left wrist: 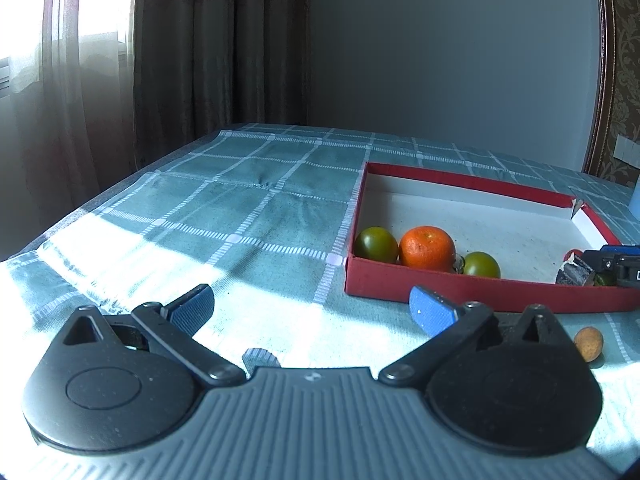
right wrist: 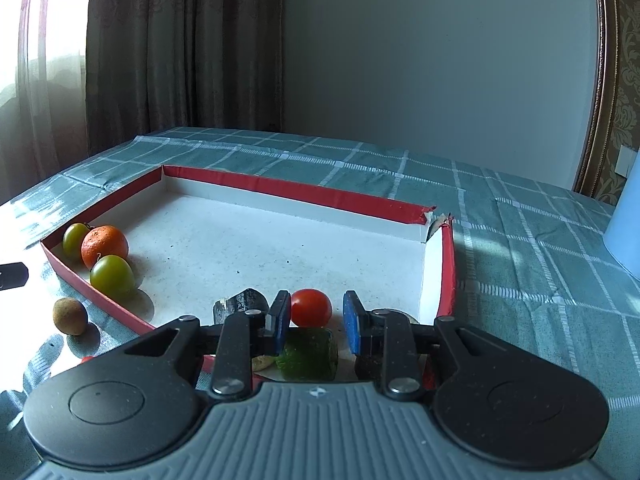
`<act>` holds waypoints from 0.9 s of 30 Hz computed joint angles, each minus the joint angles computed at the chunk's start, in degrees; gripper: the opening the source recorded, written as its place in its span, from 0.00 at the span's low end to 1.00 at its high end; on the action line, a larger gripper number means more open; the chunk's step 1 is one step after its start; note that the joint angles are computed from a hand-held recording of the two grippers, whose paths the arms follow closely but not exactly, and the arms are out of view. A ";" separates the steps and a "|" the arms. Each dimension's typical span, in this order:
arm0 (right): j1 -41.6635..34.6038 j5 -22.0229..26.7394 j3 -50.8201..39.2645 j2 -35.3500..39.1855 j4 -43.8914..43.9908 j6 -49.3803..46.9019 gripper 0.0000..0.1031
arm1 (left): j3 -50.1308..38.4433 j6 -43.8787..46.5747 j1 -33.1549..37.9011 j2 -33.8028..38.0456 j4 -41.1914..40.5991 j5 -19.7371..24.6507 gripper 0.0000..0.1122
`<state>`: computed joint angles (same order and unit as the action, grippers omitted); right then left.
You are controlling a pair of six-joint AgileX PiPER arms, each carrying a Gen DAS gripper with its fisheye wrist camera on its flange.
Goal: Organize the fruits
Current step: 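Lower the cherry tomato into the red box and open the right gripper, then grasp the small brown kiwi with the left gripper and lift it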
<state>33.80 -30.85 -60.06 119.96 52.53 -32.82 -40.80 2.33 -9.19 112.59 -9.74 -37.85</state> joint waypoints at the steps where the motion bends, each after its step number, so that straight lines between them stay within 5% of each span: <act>1: 0.03 -0.69 1.64 -0.97 -2.19 3.12 0.37 | 0.16 0.06 -0.08 -0.09 -0.21 -0.12 0.92; 4: 1.39 -6.00 7.93 -4.35 -6.41 10.53 0.46 | 1.16 -1.60 0.47 -0.51 1.82 -1.16 0.92; 8: 3.23 -15.48 18.74 -8.85 -12.61 22.38 0.71 | 2.76 -1.04 0.14 -0.86 3.41 -3.29 0.92; 12: 3.77 -21.13 24.78 -9.32 -14.46 28.33 0.71 | 3.10 5.01 -3.20 -0.83 -0.42 -4.59 0.92; 19: 1.04 -23.75 30.98 -9.32 -24.33 44.89 0.71 | -3.18 18.36 -10.08 1.19 -12.68 2.01 0.92; 25: 0.97 -23.30 30.80 -8.75 -24.09 45.75 0.79 | -9.40 25.44 -11.87 3.52 -19.37 10.04 0.91; 27: 0.04 -22.59 30.60 -8.65 -25.74 46.85 0.79 | -10.48 25.00 -11.46 3.95 -18.32 12.33 0.82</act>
